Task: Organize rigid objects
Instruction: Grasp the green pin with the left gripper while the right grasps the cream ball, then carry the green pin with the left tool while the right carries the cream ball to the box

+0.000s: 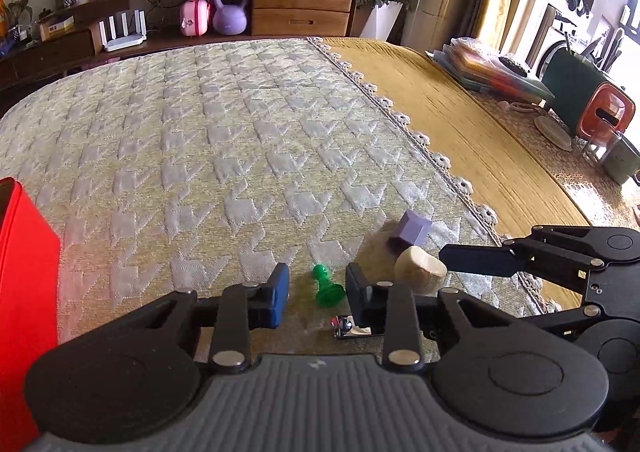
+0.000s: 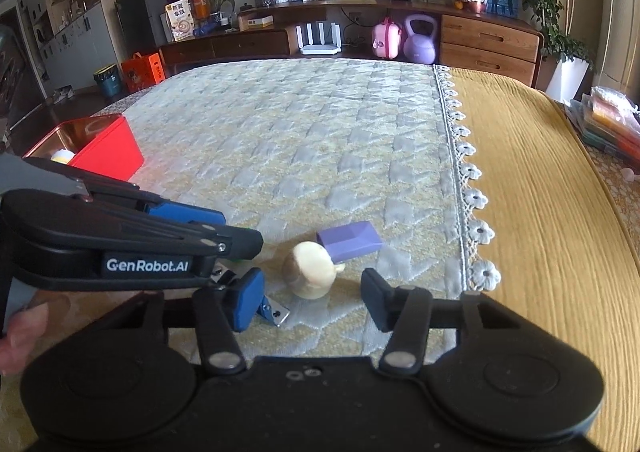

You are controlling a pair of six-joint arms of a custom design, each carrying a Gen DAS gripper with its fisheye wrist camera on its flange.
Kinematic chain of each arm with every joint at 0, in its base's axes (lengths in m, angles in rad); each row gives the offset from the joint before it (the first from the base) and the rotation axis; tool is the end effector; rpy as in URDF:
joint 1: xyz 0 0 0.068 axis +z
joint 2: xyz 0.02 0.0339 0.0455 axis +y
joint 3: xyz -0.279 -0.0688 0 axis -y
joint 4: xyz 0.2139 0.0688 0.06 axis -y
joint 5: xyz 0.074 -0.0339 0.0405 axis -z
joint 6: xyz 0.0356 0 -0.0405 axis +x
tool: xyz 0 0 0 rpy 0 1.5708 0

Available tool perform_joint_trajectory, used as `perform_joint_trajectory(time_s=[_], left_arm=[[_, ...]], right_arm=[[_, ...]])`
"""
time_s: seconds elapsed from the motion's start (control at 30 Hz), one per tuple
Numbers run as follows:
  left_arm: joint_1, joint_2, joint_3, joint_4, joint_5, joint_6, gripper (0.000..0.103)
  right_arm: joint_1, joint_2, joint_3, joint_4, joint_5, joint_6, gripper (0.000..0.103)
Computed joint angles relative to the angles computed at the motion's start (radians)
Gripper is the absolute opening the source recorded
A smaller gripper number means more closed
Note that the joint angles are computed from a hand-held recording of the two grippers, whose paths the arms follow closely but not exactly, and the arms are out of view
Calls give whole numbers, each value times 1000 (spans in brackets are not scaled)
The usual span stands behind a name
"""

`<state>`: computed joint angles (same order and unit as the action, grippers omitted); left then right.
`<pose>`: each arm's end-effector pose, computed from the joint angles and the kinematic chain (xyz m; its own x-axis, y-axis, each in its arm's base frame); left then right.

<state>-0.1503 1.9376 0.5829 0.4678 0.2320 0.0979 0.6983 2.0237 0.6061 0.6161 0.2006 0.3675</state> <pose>0.2886 -0.0520 0.0937 -0.7344 0.2074 -0.6462 0.3629 0.9246 -0.1156 0.2418 0.1937 0.0839 -0.7017 -0.1293 -0.7006 -0.2912 0.9496 0.1163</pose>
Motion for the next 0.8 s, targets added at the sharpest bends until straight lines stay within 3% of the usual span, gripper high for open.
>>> perform_joint_trajectory(time_s=[0.07,0.27,0.8], left_arm=[[-4,-1,-16,25,-1,8,19],[-5,-14,-37,47,-6,24,15],[79,-137,-34,-105,62,27,15]], right_arm=[[6,0,4,-6,15,2,43],[23,0,16,-25,42,14,27],[85,-117,-35,-97,90,72,27]])
